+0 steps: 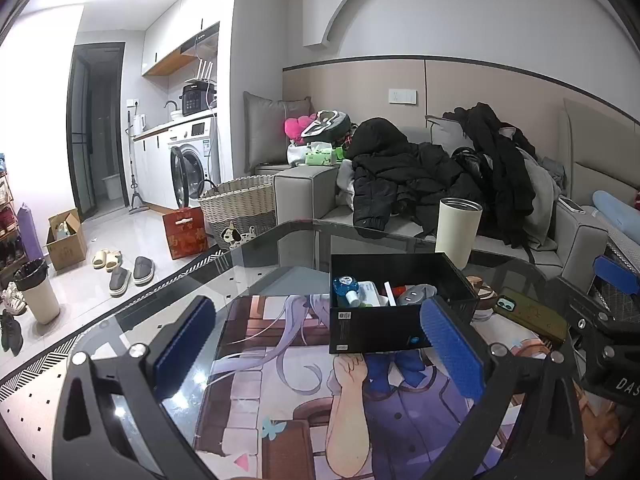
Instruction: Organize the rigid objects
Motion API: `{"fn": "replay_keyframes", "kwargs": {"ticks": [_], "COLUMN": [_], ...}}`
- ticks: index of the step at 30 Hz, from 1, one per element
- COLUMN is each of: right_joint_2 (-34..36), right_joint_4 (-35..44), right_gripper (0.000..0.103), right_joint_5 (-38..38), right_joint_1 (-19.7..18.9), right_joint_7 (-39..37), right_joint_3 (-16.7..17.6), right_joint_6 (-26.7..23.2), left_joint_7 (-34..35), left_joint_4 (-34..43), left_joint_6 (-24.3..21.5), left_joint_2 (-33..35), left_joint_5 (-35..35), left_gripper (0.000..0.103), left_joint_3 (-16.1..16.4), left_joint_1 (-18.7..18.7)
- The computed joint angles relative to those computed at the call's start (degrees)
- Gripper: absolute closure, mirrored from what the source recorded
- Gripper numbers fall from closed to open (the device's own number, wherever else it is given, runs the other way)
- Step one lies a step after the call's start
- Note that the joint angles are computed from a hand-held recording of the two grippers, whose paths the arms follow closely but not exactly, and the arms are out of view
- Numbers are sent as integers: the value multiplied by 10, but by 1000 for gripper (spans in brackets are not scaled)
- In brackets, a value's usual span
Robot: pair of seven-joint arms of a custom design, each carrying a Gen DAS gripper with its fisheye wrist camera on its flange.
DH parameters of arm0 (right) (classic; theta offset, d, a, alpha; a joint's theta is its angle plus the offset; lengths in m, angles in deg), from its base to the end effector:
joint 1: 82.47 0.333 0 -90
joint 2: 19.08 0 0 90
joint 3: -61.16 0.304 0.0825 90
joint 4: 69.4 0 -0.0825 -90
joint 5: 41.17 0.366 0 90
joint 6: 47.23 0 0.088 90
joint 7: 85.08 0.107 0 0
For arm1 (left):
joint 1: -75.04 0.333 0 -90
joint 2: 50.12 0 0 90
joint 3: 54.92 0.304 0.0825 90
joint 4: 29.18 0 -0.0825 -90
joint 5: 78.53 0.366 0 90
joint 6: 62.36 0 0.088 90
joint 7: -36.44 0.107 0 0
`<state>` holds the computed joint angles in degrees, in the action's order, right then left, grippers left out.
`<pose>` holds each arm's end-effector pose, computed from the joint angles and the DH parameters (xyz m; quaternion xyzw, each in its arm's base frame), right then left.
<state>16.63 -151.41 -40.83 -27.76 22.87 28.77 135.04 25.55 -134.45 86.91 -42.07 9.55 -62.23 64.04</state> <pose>0.6190 0.3887 0.5156 -0.6776 0.4593 -0.3316 0.4689 0.5821 -0.2108 0.5008 -0.6576 0.4996 -0.3489 0.4429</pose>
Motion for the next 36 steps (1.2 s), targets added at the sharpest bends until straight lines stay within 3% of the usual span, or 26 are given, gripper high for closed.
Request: {"fn": "replay_keyframes", "kwargs": {"ticks": [12, 16, 23, 36], "right_joint_2": [-1, 5, 3, -1], "right_joint_4": [3, 1, 14, 13], "right_gripper": [0, 0, 0, 0], "right_joint_5": [-6, -7, -19, -59], "right_joint_1": [-7, 6, -19, -28], "right_joint_7": [-2, 14, 14, 53], "right_joint_3": [11, -9, 25, 32], "right_joint_6": [-7, -2, -27, -30], "left_joint_7": [9, 12, 17, 29], "left_joint_4": [4, 9, 9, 13], "left_joint_6": [3, 7, 11, 18], "left_joint_2": [8, 14, 15, 17], "left_joint_5": [-14, -22, -25, -34], "left_gripper": [0, 0, 0, 0], "left_joint_3": [2, 4, 6, 8], "left_joint_1": [0, -1, -3, -4]}}
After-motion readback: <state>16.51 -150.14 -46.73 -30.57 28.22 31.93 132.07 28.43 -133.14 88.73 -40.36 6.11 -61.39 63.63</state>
